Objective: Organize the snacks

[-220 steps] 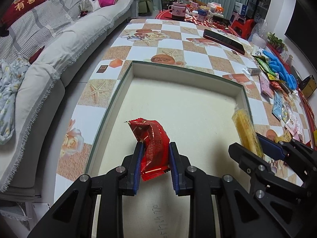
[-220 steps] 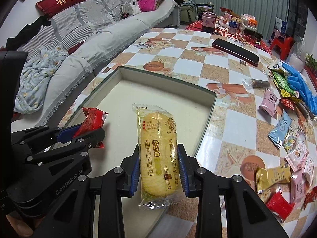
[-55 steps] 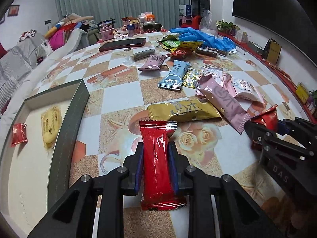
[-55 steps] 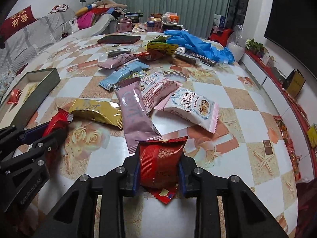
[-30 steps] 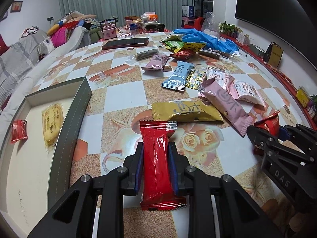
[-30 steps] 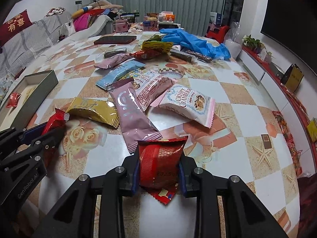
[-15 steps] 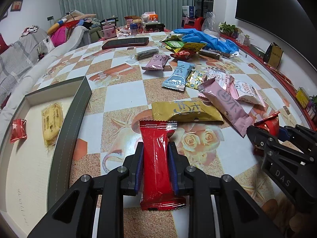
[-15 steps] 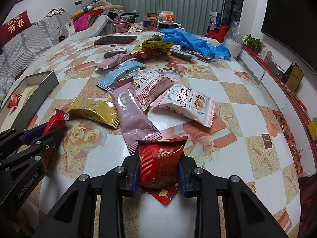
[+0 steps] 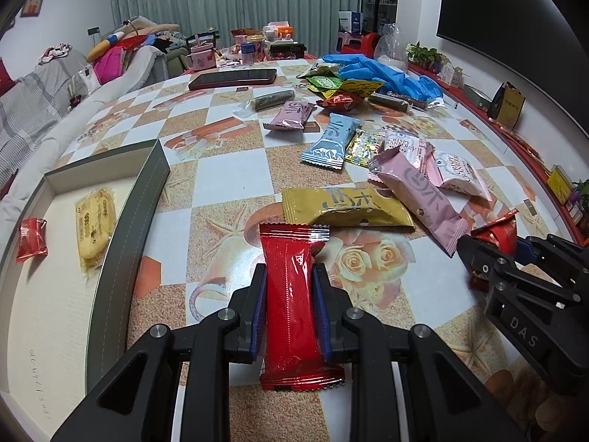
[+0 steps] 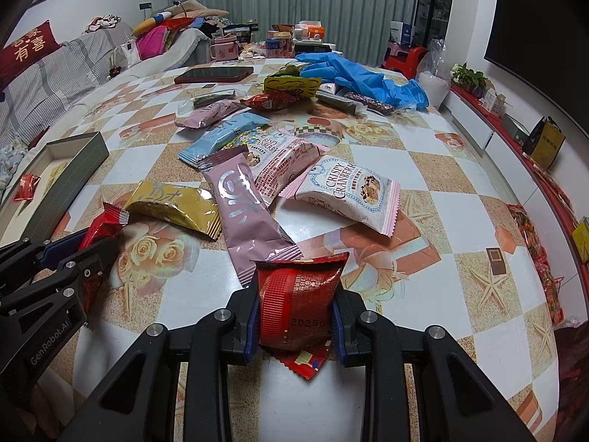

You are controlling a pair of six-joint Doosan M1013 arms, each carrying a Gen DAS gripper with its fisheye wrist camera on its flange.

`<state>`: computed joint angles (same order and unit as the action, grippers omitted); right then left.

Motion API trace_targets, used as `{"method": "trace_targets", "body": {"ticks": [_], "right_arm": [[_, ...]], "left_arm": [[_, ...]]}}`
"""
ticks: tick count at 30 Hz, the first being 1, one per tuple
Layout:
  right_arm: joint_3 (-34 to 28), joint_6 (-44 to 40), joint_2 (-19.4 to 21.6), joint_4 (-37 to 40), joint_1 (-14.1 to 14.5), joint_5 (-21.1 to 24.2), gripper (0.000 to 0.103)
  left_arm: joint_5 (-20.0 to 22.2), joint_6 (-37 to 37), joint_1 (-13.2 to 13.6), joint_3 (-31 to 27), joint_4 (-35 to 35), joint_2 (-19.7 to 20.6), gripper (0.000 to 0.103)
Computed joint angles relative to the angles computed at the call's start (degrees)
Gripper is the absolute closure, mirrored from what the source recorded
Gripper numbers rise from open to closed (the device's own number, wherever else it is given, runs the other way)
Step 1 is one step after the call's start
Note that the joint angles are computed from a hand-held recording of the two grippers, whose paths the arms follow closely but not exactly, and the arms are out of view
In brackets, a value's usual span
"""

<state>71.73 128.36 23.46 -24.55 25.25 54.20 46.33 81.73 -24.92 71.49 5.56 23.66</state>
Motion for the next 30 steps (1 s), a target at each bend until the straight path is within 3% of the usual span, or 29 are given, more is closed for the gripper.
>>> {"method": "trace_targets", "body": {"ticks": [30], "right_arm": [[1.0,-0.6,-0.7,1.8,-0.1,-1.7,0.071]], "left_arm": [[-0.1,0.0,0.1,0.1,-0.4,-0.1,0.077]]}}
